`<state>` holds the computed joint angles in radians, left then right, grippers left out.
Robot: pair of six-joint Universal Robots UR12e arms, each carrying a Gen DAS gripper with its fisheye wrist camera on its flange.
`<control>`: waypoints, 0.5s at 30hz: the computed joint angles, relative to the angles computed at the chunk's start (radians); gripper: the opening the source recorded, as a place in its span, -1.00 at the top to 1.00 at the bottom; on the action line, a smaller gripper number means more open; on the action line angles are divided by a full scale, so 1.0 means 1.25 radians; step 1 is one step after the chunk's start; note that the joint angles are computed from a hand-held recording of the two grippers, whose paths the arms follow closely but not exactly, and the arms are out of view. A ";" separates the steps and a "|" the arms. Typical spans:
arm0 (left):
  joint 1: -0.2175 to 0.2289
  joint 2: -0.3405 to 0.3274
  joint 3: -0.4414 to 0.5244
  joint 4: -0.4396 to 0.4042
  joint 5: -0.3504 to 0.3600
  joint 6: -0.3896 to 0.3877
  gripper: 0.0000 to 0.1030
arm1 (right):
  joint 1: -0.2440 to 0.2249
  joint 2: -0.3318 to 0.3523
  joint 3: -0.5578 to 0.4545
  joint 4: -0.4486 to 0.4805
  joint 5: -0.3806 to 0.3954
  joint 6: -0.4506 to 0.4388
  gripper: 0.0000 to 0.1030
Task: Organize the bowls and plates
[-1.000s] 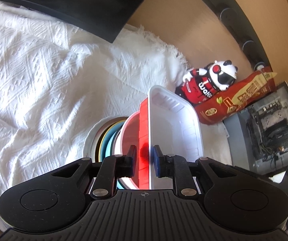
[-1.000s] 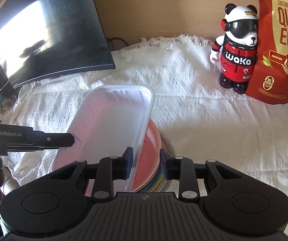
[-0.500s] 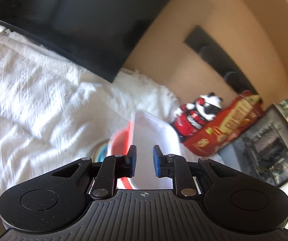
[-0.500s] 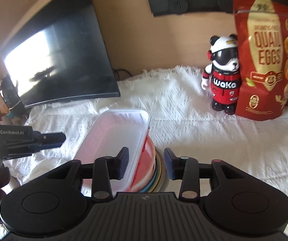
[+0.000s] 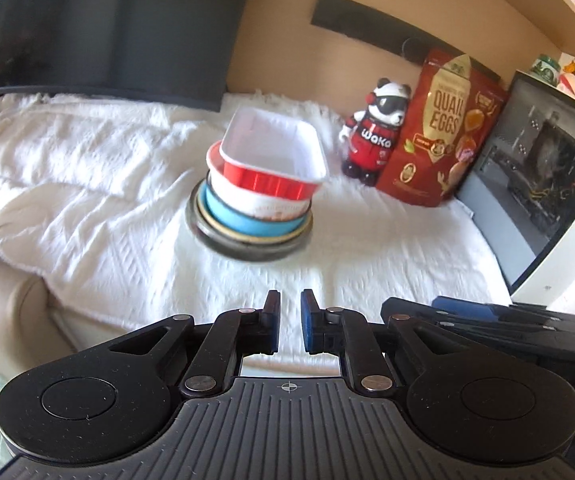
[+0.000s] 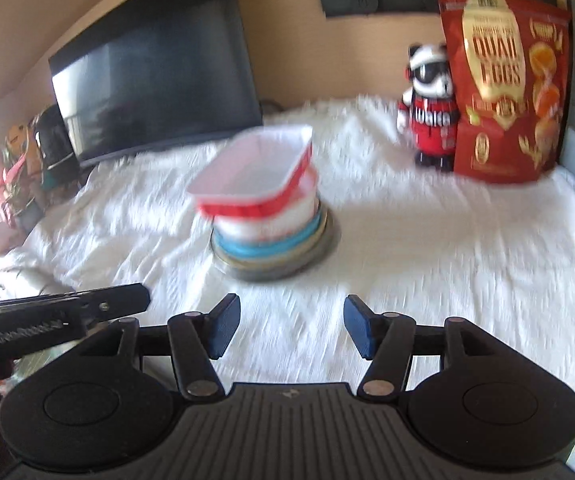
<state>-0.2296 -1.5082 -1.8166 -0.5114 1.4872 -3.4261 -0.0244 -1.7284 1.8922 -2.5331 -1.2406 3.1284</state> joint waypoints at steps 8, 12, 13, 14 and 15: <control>-0.027 0.020 -0.021 0.005 0.070 0.021 0.74 | 0.013 -0.039 0.029 0.023 -0.039 0.031 -0.29; -0.026 0.021 -0.019 -0.023 0.072 0.021 0.74 | 0.023 -0.038 0.026 0.029 -0.048 0.012 -0.29; -0.027 0.021 -0.019 -0.027 0.075 0.022 0.74 | 0.026 -0.038 0.026 0.028 -0.052 0.009 -0.29; -0.026 0.021 -0.018 -0.030 0.074 0.023 0.74 | 0.027 -0.038 0.026 0.027 -0.056 0.008 -0.29; -0.026 0.021 -0.018 -0.032 0.074 0.022 0.74 | 0.029 -0.037 0.025 0.028 -0.058 0.006 -0.30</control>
<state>-0.2616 -1.4818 -1.8392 -0.5512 1.5798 -3.3980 0.0113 -1.7745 1.9235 -2.4982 -1.3130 3.1361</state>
